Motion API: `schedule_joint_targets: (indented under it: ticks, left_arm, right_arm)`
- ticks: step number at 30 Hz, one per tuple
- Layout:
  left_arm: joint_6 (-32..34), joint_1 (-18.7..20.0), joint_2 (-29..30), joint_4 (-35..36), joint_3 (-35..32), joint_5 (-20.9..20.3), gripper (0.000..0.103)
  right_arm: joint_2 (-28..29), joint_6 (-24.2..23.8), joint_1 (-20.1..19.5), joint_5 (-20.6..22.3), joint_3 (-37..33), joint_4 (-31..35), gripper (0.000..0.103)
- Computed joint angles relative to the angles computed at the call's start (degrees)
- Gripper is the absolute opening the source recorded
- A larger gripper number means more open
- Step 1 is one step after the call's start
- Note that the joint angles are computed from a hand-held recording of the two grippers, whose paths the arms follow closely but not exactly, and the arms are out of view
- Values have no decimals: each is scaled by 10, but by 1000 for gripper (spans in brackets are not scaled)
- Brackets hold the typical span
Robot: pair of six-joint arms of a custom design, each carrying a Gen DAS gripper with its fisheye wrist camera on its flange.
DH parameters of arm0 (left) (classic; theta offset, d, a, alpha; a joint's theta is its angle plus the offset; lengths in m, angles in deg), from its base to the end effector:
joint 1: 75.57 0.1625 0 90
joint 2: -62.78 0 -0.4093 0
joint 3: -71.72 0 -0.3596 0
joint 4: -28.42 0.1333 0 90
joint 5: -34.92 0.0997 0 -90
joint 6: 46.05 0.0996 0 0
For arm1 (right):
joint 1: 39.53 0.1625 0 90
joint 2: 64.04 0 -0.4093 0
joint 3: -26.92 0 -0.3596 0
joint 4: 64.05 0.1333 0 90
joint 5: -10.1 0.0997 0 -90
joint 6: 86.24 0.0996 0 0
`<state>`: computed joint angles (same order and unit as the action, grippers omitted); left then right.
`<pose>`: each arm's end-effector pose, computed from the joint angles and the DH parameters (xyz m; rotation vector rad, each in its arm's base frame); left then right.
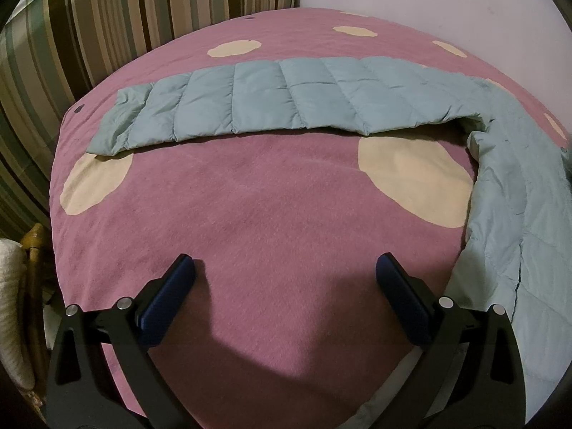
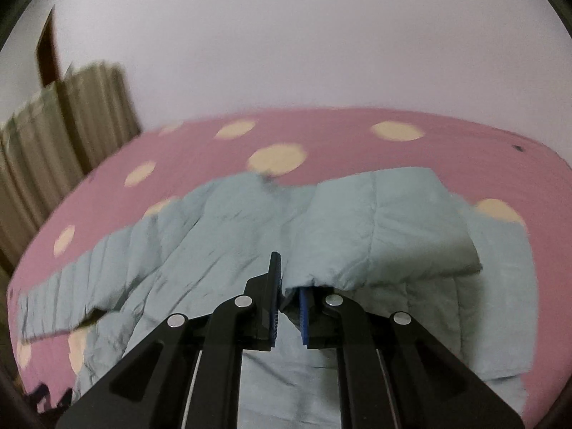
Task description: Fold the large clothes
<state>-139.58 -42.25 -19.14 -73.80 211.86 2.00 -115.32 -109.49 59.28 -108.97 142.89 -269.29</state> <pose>-0.1125 -0.3335 0.1527 -0.1945 2.0476 -0.8347 0.1667 -0.5209 0.1784 0.3725 -2.3385 1.0244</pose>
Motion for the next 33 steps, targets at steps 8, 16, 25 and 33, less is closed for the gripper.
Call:
schedule_joint_targets:
  ticks: [8,16,25,33]
  left_arm:
    - [-3,4,3,8,-5,1,101]
    - [-5,5,5,11,-6,2,101]
    - [-5,5,3,12,-5,2,101]
    - [-5,4,3,10,-4,1,101]
  right_arm:
    - [81,-14,19,-37,-70,125,9]
    - [81,-22,27,-22,-69,181,15]
    - [90,-75,64,-20,-39,120,57]
    - [82,-83,85,-18,-15,123,62]
